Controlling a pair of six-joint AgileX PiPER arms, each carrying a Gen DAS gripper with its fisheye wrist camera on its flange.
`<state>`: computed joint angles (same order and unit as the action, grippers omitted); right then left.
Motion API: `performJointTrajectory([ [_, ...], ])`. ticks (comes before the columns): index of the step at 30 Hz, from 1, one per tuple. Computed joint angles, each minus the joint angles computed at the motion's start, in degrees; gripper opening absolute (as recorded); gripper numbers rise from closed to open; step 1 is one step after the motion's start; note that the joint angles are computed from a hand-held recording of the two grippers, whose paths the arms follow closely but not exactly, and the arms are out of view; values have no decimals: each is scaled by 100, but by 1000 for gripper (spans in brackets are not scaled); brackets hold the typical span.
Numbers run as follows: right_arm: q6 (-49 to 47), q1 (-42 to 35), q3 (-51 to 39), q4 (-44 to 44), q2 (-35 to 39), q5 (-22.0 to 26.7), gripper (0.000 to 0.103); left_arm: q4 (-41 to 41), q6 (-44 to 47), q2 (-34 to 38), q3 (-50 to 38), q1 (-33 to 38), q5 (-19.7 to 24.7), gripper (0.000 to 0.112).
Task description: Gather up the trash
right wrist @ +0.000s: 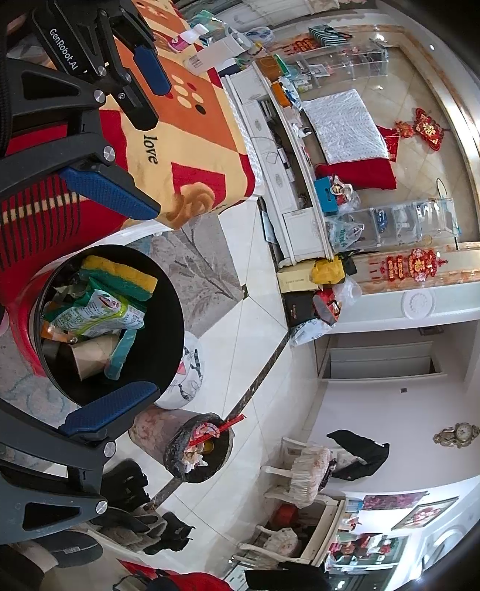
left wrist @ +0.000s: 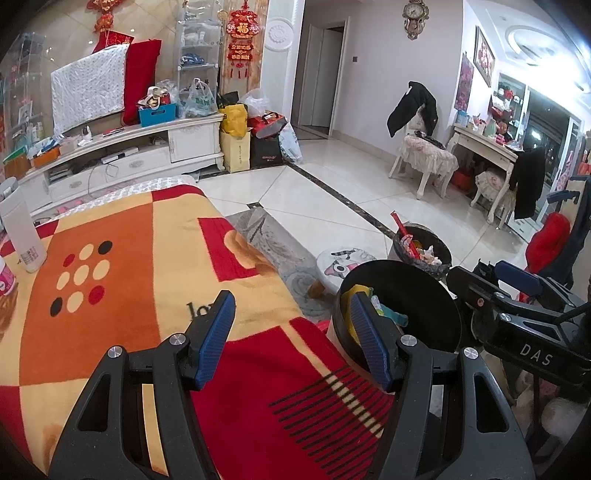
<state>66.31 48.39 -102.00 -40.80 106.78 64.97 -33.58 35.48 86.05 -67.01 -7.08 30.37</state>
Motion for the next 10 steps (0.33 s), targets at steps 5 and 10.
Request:
performJointTrajectory([
  [5,-40,10,-56,40,51,38,88,-421,478,43,46,154,102,64],
  [10,-280,59,-446,172,321,141,88,-951,998,54,48,629,457,64],
])
